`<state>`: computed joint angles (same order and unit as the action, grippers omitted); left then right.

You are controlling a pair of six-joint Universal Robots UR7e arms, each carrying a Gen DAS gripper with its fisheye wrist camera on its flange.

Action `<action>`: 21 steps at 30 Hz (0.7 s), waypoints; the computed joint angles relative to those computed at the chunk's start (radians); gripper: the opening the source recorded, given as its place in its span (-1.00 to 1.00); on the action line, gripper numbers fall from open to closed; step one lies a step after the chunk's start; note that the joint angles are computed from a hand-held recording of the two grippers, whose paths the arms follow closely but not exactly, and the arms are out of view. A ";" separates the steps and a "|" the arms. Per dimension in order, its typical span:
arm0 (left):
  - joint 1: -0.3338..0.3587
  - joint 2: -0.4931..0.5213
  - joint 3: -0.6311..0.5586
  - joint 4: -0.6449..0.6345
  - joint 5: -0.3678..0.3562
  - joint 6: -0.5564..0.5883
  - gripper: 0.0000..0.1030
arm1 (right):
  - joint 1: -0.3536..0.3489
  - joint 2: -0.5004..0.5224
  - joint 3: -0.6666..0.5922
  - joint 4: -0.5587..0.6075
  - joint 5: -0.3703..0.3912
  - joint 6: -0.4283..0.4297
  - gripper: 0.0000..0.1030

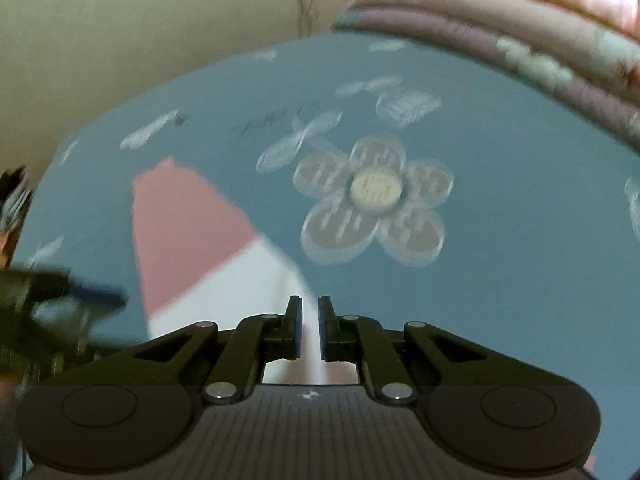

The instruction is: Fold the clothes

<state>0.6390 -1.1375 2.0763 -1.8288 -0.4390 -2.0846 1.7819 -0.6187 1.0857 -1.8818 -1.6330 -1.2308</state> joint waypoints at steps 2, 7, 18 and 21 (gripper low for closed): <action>0.001 0.005 -0.004 -0.005 0.001 0.007 0.83 | -0.012 0.002 0.005 0.021 -0.024 0.008 -0.80; 0.008 0.021 -0.033 0.044 0.001 0.009 0.83 | -0.013 0.019 0.086 -0.172 0.014 0.048 -0.81; -0.029 -0.087 0.087 0.021 0.057 -0.192 0.83 | -0.014 -0.025 0.131 -0.225 0.076 0.149 -0.69; -0.053 -0.174 0.204 -0.046 0.114 -0.346 0.83 | -0.018 -0.069 0.174 -0.223 0.076 0.142 -0.67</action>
<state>0.5856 -1.3119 2.2803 -1.8744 -0.3251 -2.4301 1.7640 -0.6875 1.2599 -2.1044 -1.5574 -1.0893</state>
